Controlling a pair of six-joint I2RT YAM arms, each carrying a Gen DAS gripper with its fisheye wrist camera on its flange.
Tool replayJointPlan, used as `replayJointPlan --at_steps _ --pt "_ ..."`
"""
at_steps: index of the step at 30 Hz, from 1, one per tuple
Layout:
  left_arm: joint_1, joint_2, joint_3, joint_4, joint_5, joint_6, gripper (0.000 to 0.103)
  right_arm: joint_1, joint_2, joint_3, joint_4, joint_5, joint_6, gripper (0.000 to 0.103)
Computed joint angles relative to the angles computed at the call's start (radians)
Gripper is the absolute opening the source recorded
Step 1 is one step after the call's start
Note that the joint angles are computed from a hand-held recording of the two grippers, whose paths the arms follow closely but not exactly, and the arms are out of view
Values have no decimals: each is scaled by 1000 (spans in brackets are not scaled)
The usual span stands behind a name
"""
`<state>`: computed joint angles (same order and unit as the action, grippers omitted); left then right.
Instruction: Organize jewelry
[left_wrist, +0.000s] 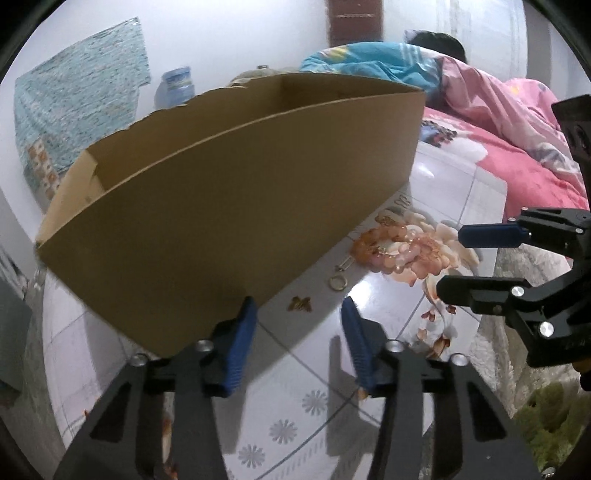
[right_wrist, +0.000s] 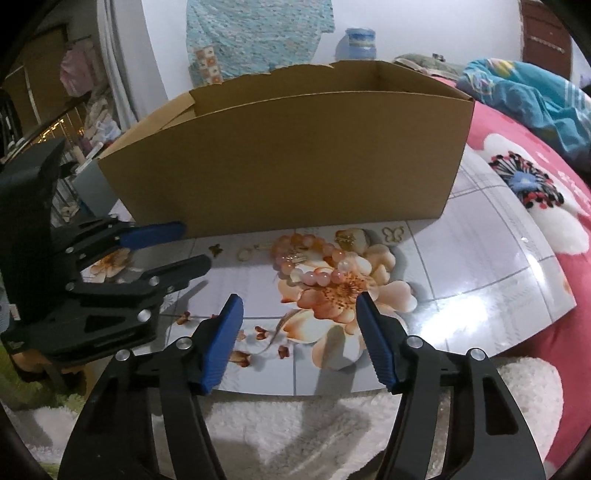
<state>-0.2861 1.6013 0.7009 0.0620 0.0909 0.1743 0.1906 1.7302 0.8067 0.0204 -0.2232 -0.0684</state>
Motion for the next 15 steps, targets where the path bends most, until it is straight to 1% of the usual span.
replayJointPlan --at_steps 4,6,9,15 --pt "-3 47 51 -33 18 14 31 -12 3 -7 7 -27 -11 58" --pt "-5 68 74 -48 19 21 24 -16 5 -8 13 -36 -16 57" --pt "-11 97 101 -68 4 26 18 -25 9 -9 19 -51 -26 56" --pt "11 118 127 -90 42 39 17 -45 4 -21 23 -78 -43 52"
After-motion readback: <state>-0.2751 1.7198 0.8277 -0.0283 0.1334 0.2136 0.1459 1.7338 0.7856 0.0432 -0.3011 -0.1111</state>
